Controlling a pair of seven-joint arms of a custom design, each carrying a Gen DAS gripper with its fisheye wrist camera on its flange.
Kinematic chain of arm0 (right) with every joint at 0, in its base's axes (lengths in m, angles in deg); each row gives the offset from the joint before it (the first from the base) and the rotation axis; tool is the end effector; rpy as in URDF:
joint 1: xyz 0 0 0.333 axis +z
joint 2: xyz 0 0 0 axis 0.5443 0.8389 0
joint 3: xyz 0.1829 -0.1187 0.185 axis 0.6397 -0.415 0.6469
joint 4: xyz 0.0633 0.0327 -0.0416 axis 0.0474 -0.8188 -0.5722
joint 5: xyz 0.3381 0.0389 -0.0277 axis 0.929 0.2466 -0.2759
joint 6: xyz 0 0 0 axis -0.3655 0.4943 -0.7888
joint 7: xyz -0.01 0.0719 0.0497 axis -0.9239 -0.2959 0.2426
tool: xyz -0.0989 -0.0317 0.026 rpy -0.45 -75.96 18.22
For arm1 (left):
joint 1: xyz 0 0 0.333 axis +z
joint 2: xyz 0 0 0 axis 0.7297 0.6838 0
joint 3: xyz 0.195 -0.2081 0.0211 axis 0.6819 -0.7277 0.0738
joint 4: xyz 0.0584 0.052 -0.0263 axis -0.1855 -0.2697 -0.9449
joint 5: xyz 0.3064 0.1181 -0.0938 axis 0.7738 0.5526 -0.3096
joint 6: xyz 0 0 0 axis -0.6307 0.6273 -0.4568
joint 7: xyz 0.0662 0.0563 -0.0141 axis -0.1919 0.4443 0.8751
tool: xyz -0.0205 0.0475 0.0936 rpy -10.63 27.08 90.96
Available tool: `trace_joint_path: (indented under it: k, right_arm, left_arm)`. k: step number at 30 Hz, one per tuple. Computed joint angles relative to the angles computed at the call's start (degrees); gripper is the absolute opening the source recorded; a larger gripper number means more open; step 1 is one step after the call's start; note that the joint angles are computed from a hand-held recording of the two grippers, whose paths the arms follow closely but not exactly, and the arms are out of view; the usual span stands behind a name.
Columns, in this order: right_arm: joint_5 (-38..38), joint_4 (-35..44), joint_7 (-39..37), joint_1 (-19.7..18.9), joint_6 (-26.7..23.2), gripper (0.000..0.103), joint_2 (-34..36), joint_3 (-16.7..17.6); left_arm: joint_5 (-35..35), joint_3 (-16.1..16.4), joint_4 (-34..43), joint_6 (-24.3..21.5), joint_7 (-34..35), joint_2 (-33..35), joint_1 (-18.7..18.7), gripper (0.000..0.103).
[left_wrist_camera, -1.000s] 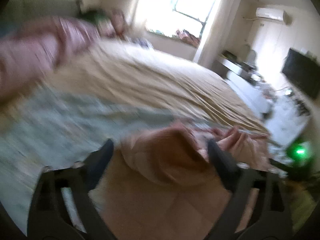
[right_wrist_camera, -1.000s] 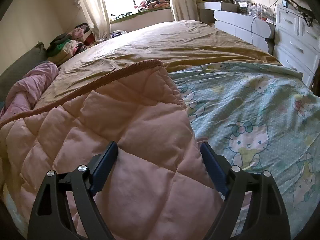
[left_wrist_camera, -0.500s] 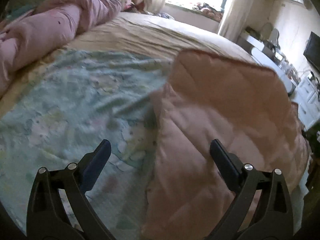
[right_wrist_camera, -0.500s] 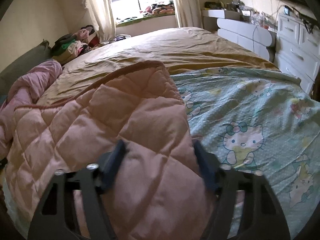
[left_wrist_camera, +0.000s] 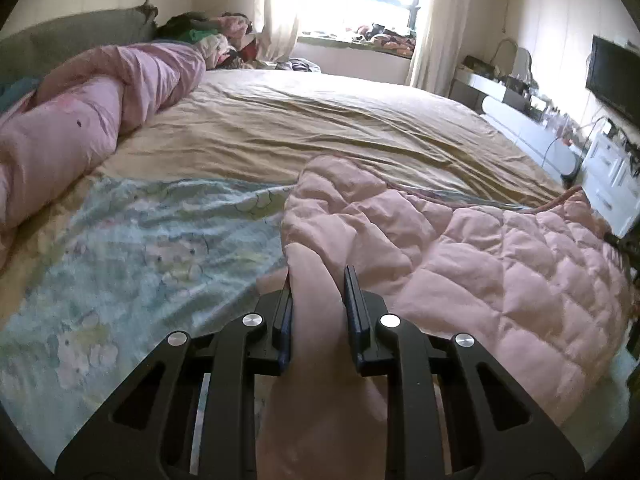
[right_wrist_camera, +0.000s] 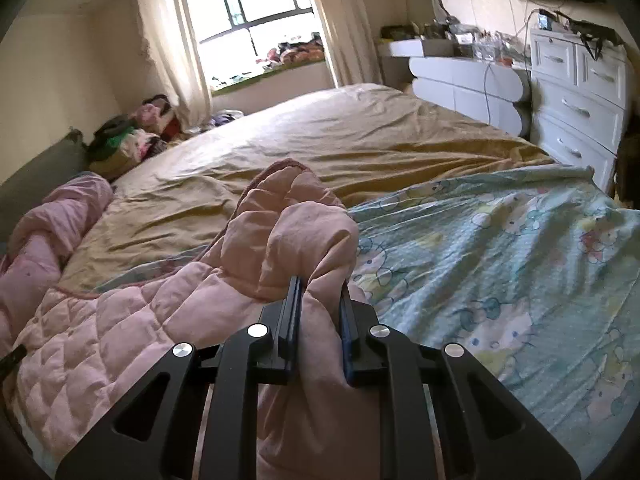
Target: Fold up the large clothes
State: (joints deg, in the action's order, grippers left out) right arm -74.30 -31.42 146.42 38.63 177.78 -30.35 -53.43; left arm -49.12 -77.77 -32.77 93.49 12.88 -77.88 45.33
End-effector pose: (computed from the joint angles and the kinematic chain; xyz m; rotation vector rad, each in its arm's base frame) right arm 0.6337 -0.0027 0.4695 -1.4387 1.8262 -0.6777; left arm 0.5679 -0.1006 0.4770 -1.7623 1.7247 -0.8815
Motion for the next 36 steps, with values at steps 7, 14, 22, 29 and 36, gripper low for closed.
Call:
trace_joint_path:
  k: [7, 14, 22, 29, 36]
  right_arm:
    - [-6.96, 7.31, 8.71, 3.69, -7.16, 0.016, 6.85, -5.61]
    - [-7.58, 10.9, 8.67, 1.09, -12.97, 0.024, 9.53, -3.1]
    - [-6.45, 8.47, 10.07, 0.39, -12.04, 0.042, 8.86, -2.63]
    - [-6.61, 1.42, 12.21, 0.31, -9.96, 0.084, 3.02, -3.26]
    - [4.26, -10.96, -4.65, -6.26, -2.7, 0.099, -7.54, 5.14]
  left_arm:
    - [-1.77, -0.42, 4.79, -2.17, 1.43, 6.19, 0.0, 0.016]
    - [-5.43, -2.13, 4.53, -2.02, 3.93, 7.64, 1.66, 0.021]
    - [-1.22, 1.29, 4.04, -2.25, 0.02, 7.42, -1.78, 0.028]
    - [4.43, 3.09, 2.62, -5.34, -6.84, 4.76, -2.7, 0.067]
    - [4.08, 1.64, -2.25, -6.01, -8.75, -0.42, -0.55, 0.094]
